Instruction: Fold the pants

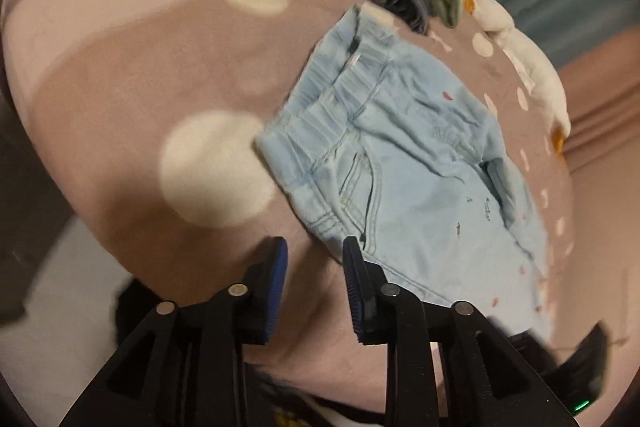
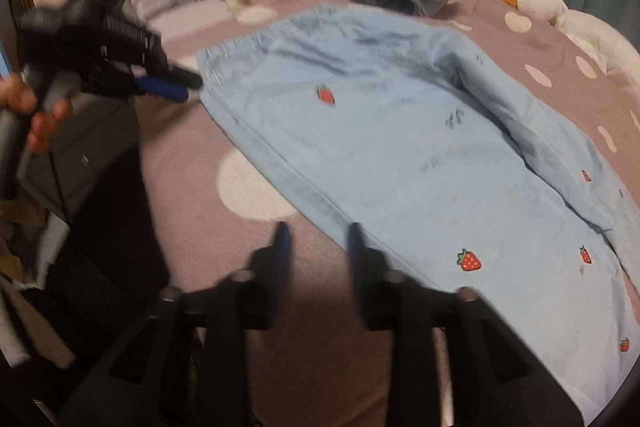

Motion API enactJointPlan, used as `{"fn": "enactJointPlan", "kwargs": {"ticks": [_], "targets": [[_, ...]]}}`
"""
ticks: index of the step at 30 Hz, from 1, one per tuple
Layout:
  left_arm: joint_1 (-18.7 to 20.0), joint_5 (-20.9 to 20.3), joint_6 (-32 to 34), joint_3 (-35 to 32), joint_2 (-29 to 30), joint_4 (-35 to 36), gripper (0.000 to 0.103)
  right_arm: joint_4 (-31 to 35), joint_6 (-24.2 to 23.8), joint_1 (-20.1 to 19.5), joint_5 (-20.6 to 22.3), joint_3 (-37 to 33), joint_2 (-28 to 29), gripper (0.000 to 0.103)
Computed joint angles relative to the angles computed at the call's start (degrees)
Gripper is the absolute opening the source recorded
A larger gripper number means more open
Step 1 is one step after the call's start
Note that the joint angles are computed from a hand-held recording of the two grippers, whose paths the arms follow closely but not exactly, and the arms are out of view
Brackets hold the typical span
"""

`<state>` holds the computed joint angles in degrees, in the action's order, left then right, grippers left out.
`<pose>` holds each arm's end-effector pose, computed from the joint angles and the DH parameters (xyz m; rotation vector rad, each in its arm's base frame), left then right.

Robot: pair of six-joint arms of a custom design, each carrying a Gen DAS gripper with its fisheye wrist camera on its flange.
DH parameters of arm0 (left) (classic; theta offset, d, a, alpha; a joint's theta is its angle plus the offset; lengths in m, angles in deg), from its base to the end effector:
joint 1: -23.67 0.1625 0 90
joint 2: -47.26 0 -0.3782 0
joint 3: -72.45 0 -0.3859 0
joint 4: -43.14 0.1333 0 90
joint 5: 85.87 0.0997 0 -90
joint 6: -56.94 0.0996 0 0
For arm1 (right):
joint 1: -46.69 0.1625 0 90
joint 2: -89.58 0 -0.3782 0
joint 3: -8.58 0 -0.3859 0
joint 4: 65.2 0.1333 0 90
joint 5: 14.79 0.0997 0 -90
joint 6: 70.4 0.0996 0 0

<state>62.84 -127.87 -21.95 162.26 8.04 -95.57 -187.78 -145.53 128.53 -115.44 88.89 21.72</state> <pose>-0.3617 -0.5621 0.0336 -0.6054 2.5001 -1.0188 0.0219 -0.6564 0.3720 1.4870 -2.3308 0.1954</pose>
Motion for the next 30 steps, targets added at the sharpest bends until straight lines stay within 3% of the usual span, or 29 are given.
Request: {"fn": "enactJointPlan", "kwargs": {"ticks": [1, 4, 6, 8, 11, 13, 15, 18, 21, 25, 26, 28, 30], "targets": [[-0.6, 1.5, 0.8, -0.2, 0.0, 0.5, 0.041, 1.5, 1.5, 0.0, 1.3, -1.4, 0.2, 0.046], [-2.1, 7.1, 5.2, -3.1, 2.0, 0.8, 0.064, 5.1, 8.8, 0.0, 5.1, -7.0, 2.4, 0.050], [-2.2, 9.3, 12.3, -7.3, 5.1, -0.8, 0.069, 2.8, 12.5, 0.2, 5.4, -8.6, 3.9, 0.052], [-1.5, 8.9, 19.3, -11.8, 8.4, -2.0, 0.069, -2.2, 15.5, 0.6, 2.5, -8.9, 5.6, 0.052], [-0.3, 9.6, 24.9, -20.7, 14.3, 7.7, 0.069, -4.8, 18.3, -0.1, -2.4, -9.9, 7.8, 0.052], [0.5, 9.0, 25.9, -25.4, 17.4, 16.7, 0.069, -7.8, 17.3, -0.8, -5.5, -8.5, 7.7, 0.052], [1.2, 7.9, 27.1, -24.8, 18.4, 19.1, 0.071, -12.1, 12.0, -2.3, -3.1, -4.4, 5.0, 0.058], [0.5, 10.0, 29.1, -19.3, 15.9, 15.3, 0.083, -13.7, 7.9, -3.7, -3.1, -2.9, 2.7, 0.072], [0.5, 7.6, 30.8, -15.2, 12.9, 9.4, 0.083, -6.7, 13.2, -4.8, -5.2, -10.3, 4.3, 0.073], [0.3, 10.8, 28.1, -16.6, 12.6, 14.7, 0.083, -5.2, 19.9, -5.6, -4.1, -16.2, 6.0, 0.075], [0.5, 10.5, 28.0, -17.0, 12.8, 14.5, 0.083, -5.5, 20.3, -5.6, -5.4, -16.5, 6.4, 0.075], [0.7, 9.4, 28.7, -17.1, 12.6, 12.1, 0.083, -4.5, 20.1, -4.8, -12.0, -18.7, 9.0, 0.076], [1.1, 9.8, 29.5, -17.3, 12.1, 11.2, 0.083, -3.7, 18.2, -4.0, -13.1, -19.4, 9.4, 0.076]]}}
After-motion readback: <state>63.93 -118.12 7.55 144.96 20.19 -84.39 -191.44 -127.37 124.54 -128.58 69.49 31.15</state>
